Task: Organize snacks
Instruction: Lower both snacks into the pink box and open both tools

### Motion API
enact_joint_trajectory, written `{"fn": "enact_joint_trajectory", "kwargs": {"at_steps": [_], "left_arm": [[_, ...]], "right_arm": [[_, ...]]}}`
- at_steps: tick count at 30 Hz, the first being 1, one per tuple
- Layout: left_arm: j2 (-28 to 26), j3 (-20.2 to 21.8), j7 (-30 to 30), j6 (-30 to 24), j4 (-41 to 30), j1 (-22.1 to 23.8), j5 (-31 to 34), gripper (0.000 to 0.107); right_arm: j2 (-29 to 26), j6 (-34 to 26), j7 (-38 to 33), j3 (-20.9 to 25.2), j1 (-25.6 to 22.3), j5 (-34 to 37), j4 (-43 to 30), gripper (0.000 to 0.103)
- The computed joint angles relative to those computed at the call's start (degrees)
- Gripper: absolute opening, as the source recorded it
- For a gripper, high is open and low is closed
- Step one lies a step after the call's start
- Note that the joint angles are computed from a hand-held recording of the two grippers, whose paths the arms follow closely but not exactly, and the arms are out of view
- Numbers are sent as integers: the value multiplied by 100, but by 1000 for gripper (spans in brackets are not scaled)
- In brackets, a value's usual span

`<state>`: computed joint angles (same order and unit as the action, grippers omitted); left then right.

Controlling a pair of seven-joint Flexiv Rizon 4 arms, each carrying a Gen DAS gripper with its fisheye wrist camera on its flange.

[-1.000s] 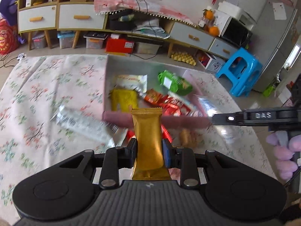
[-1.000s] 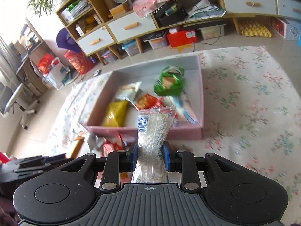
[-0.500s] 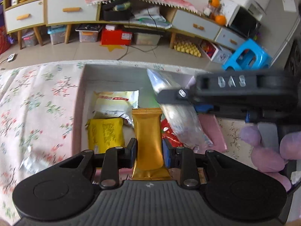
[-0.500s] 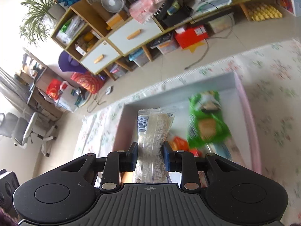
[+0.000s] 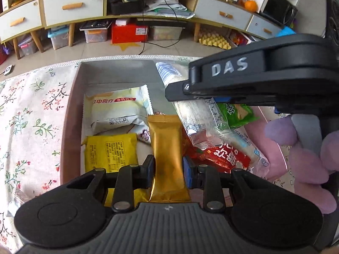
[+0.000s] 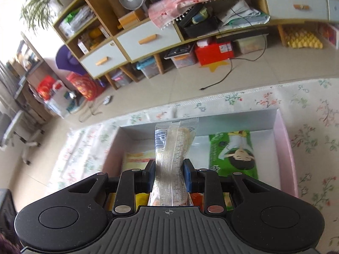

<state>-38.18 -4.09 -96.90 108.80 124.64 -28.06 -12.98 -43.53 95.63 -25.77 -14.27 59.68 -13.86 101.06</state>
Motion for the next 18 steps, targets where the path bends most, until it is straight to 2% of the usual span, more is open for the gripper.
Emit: {"fn": "enact_joint_trajectory", "kwargs": {"at_steps": [3, 6, 11, 13, 14, 15, 18], "left_arm": [[28, -64, 32, 19, 44, 88, 85, 27], [47, -446, -34, 167, 171, 541, 369, 34], [60, -513, 17, 157, 214, 645, 557, 41], [70, -574, 3, 143, 236, 702, 604, 43], [61, -586, -4, 125, 209, 722, 608, 43], [81, -576, -29, 157, 234, 702, 605, 45], [168, -489, -87, 294, 324, 571, 581, 54]], "right_arm": [[-17, -145, 43, -130, 97, -50, 15, 27], [-1, -162, 159, -267, 186, -63, 96, 27], [19, 68, 231, -86, -5, 42, 143, 31], [38, 245, 197, 53, -118, 144, 163, 41], [59, 308, 192, 25, -84, 222, 196, 49], [79, 338, 171, -20, -38, 285, 216, 53], [216, 260, 18, -76, 47, 342, 310, 54]]}}
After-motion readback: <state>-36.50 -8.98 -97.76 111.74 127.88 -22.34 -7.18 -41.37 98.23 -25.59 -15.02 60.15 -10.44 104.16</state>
